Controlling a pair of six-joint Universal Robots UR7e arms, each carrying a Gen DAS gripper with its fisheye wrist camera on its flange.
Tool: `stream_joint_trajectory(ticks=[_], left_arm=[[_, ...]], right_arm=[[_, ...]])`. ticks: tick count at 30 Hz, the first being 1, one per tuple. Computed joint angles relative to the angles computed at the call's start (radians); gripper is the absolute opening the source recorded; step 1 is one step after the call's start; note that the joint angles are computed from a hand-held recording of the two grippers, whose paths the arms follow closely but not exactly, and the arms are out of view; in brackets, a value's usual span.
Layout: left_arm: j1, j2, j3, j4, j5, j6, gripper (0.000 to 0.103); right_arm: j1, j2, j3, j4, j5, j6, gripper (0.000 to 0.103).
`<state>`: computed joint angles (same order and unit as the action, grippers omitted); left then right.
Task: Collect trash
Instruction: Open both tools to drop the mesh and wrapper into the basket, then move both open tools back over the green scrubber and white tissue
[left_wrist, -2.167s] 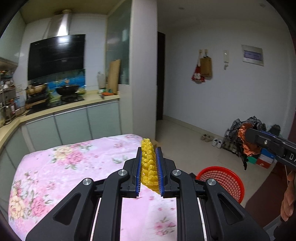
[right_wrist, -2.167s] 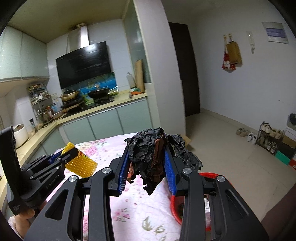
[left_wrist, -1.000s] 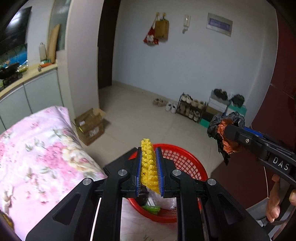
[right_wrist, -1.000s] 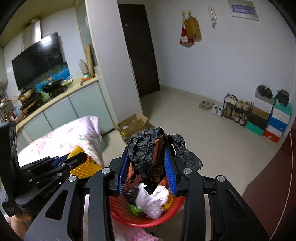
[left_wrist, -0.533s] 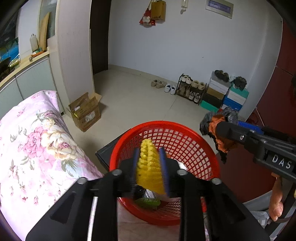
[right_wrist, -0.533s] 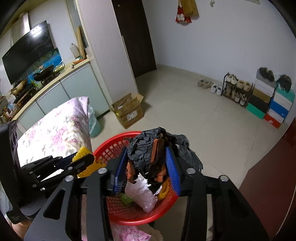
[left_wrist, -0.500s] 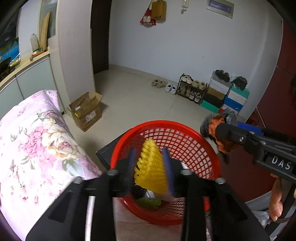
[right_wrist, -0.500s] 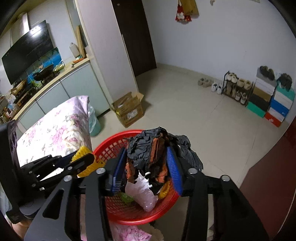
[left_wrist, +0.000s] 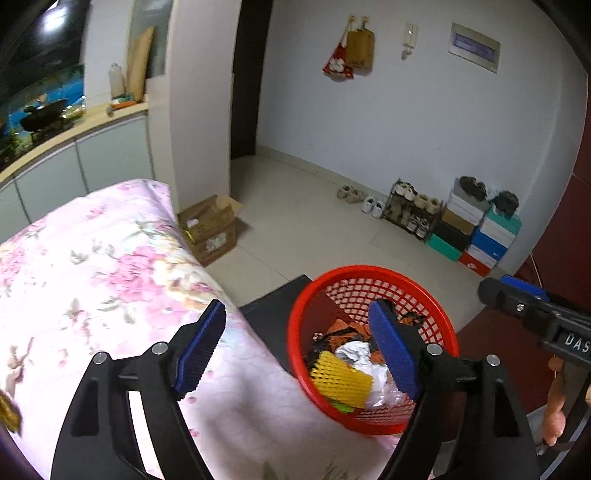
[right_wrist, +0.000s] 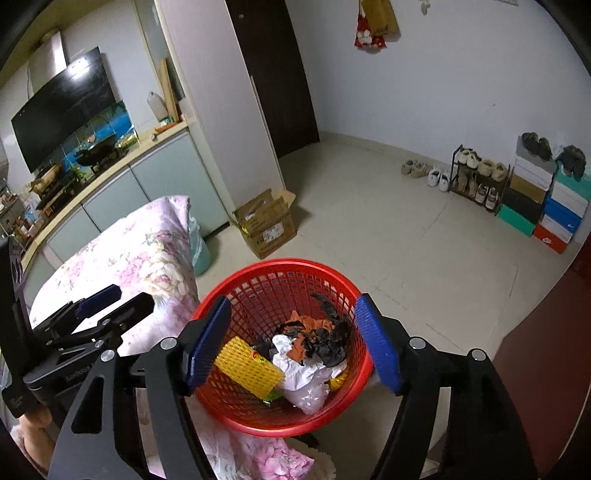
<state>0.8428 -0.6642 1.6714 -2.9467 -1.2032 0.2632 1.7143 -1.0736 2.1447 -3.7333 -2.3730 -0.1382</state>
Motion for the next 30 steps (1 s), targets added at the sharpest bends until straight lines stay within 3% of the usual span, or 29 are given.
stream_joint_trajectory(ticks=[10, 28, 30], left_arm=[[-0.013, -0.088, 0.099, -0.135, 0.086, 0.018, 0.080], [-0.003, -0.257, 0.243, -0.337, 0.268, 0.068, 0.081], [0.004, -0.276, 0.248, -0.345, 0.280, 0.065, 0.081]], right_arm=[[0.068, 0.047, -0.023, -0.082, -0.021, -0.067, 0.068], [0.199, 0.197, -0.171, -0.019, 0.001, -0.134, 0.070], [0.212, 0.216, -0.189, -0.016, 0.007, -0.142, 0.074]])
